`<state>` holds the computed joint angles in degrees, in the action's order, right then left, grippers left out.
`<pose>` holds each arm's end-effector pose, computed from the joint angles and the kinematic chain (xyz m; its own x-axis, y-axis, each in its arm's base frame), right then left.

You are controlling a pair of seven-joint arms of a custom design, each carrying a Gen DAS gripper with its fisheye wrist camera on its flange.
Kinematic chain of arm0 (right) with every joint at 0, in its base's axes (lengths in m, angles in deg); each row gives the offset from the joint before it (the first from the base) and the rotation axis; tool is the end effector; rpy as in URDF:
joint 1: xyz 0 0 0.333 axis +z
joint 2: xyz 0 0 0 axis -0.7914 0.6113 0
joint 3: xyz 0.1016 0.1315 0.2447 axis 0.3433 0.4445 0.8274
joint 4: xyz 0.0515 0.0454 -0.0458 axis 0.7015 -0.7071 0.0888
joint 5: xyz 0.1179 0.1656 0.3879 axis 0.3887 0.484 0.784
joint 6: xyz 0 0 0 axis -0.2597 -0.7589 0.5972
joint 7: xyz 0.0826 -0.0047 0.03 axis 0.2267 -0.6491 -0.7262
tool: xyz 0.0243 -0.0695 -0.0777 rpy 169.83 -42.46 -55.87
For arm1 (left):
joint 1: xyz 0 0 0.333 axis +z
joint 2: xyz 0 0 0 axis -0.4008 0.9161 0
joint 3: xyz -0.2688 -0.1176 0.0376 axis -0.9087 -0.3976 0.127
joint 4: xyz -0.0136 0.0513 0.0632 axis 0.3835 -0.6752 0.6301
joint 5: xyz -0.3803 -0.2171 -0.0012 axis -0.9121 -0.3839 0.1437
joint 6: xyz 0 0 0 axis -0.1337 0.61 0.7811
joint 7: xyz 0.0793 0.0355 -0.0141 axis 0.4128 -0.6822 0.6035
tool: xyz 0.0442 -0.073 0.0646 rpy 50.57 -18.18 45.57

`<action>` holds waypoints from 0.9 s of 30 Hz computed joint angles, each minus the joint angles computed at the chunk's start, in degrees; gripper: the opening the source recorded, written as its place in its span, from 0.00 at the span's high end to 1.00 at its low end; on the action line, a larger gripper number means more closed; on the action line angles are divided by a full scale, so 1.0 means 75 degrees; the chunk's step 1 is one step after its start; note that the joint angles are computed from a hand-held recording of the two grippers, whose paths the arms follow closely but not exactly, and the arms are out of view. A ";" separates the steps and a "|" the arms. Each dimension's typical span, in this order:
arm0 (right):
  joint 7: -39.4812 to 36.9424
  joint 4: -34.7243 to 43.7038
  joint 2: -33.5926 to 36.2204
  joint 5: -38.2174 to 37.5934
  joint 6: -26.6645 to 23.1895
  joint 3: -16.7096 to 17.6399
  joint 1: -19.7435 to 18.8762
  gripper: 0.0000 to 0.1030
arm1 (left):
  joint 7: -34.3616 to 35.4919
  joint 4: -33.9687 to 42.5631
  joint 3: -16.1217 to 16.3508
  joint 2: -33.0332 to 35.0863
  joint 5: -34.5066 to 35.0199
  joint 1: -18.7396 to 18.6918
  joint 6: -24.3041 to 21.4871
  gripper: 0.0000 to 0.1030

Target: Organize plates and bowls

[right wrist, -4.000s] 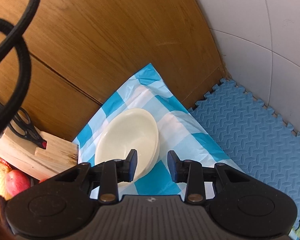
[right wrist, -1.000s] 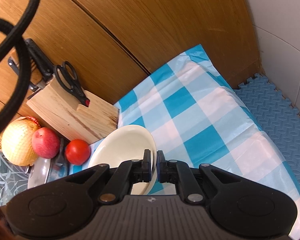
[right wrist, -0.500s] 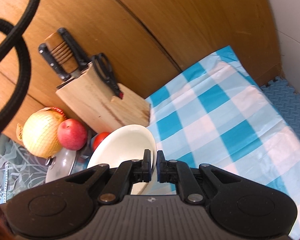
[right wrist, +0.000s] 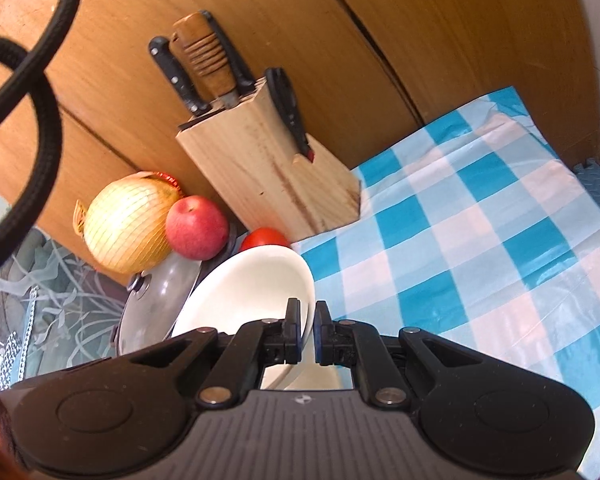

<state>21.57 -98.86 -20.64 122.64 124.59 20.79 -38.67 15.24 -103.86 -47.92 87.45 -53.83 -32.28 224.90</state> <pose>0.6528 0.2520 0.4501 0.1497 -0.7568 -0.6363 -0.7995 0.2860 -0.5283 0.6392 -0.1887 0.4984 0.1193 -0.9755 -0.1847 -0.8055 0.0137 -0.5924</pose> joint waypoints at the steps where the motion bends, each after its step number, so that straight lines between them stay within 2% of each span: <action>1: -0.0012 -0.0029 -0.0024 -0.0030 -0.0010 0.0012 0.0019 0.91 | -0.0013 -0.0104 0.0009 -0.0084 -0.0004 0.0011 0.0017 0.63; 10: 0.0105 -0.0387 -0.0271 -0.0440 -0.0093 -0.0038 0.0260 0.90 | -0.0016 -0.0937 -0.0048 -0.0683 -0.0231 0.0243 0.0252 0.63; 27: 0.1108 -0.0622 -0.0243 -0.1904 0.0043 -0.0109 0.0582 0.88 | 0.0171 -0.1759 -0.0081 -0.0969 -0.0687 0.0566 0.0854 0.62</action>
<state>29.88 -103.53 -22.46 108.36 124.91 19.97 -34.31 16.53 -117.05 -48.53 80.18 -58.98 -28.04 231.30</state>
